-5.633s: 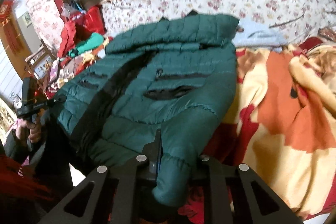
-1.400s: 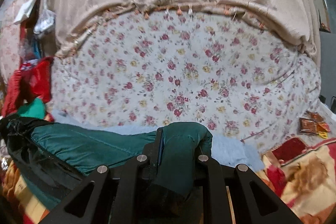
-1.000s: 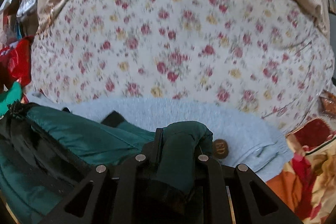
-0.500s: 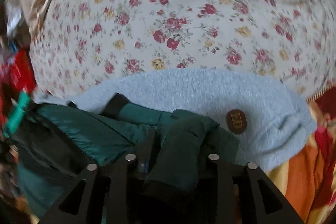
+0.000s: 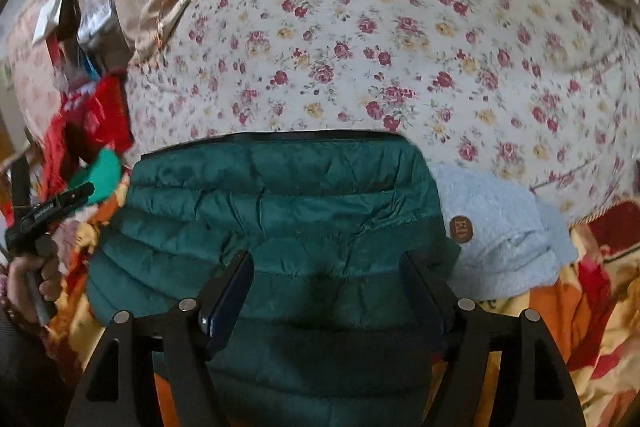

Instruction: Fold large clothes

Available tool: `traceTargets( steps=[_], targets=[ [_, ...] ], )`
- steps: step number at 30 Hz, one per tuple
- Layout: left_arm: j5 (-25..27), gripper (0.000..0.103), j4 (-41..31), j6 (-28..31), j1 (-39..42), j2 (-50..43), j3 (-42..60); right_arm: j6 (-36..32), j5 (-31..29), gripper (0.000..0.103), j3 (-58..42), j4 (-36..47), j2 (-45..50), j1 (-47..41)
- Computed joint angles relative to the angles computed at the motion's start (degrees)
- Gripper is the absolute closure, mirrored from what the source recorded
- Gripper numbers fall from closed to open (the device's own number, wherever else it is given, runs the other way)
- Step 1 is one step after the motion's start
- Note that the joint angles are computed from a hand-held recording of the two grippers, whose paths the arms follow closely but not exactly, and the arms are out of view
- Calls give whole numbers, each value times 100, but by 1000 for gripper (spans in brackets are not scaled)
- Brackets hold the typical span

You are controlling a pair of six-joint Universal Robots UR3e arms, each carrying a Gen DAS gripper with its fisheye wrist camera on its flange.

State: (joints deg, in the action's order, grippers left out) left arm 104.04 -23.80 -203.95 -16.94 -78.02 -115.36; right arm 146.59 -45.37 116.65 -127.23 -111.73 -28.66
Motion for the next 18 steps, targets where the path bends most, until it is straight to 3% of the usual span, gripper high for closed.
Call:
traceTargets(
  steps=[3, 6, 11, 14, 18],
  targets=[
    [546, 19, 101, 213, -474, -793, 640, 552, -127, 30, -66, -774, 340, 290],
    [787, 19, -31, 328, -603, -1464, 1329, 1458, -996, 31, -900, -1897, 1506, 1251],
    [1257, 19, -706, 464, -660, -2436, 2200, 1995, -2294, 30, -2475, -1821, 3349, 2274],
    [927, 19, -910, 430, -454, -2632, 2139, 2054, -2662, 30, -3178, -1234, 4155, 2450],
    [393, 18, -757, 420, -154, -2897, 2081, 2015, -2576, 29, -3366, -1201, 4526, 2342]
  ],
)
